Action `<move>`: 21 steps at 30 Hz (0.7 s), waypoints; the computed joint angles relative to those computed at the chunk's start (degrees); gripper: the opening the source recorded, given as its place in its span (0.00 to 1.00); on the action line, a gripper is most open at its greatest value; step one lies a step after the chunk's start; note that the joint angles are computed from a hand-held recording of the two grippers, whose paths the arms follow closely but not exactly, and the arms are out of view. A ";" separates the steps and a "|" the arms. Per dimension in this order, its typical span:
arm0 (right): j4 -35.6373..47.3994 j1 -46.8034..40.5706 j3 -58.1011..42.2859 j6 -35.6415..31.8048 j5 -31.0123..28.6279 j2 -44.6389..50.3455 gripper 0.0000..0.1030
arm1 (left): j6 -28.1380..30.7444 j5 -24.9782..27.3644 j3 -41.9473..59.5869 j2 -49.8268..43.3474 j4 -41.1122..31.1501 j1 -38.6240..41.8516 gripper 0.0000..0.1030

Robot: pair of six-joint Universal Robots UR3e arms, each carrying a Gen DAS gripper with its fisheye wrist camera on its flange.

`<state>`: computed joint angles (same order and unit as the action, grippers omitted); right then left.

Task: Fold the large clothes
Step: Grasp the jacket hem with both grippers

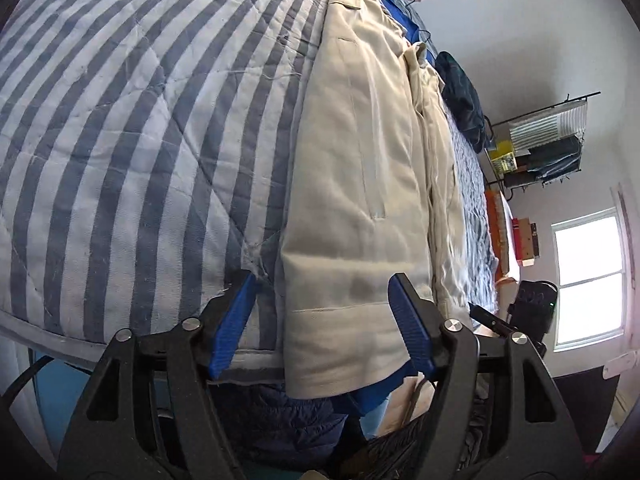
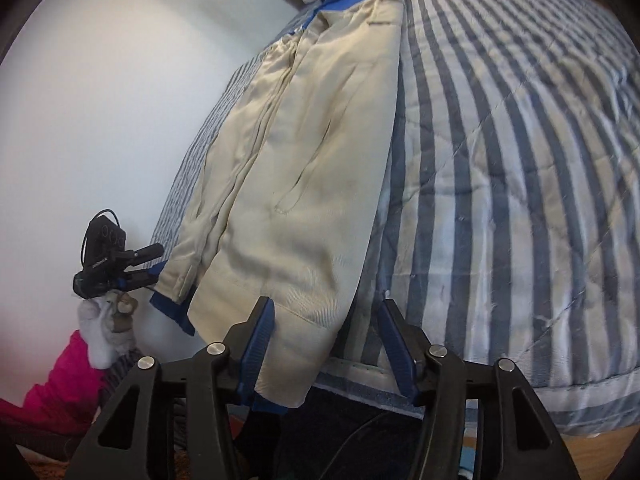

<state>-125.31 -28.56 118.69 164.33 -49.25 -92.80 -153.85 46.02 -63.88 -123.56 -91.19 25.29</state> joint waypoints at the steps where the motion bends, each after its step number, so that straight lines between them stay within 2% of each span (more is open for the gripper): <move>1: 0.32 -0.21 -0.04 -0.28 1.06 0.65 0.55 | 0.64 -1.13 0.70 -0.66 -2.36 0.25 0.68; 3: 1.97 -1.04 0.06 -1.28 3.27 1.32 0.54 | 1.88 -2.42 2.11 -1.97 -6.25 -0.11 0.64; 7: 6.75 -0.88 -1.93 -4.55 7.97 5.30 0.50 | 4.54 -1.18 1.67 -1.20 -6.34 -1.76 0.58; 9: 4.33 0.21 -2.66 -3.44 8.87 7.65 0.49 | 4.55 -1.10 1.36 -1.15 -6.59 -2.35 0.46; 10: 3.85 0.53 -3.16 -3.02 9.30 8.65 0.47 | 4.23 -0.89 1.16 -1.13 -6.19 -2.81 0.43; 12: 2.46 1.07 -3.76 -2.04 9.49 10.40 0.38 | 4.07 -0.65 0.86 -0.87 -5.31 -3.45 0.27; 16: 2.24 0.64 -3.03 -1.77 9.87 9.52 0.27 | 4.54 -2.02 -1.69 1.53 -3.46 -3.34 0.23; 21: 1.60 -1.74 -1.31 -1.66 14.85 7.18 0.23 | 5.40 -6.38 0.29 2.06 -6.26 -2.58 0.21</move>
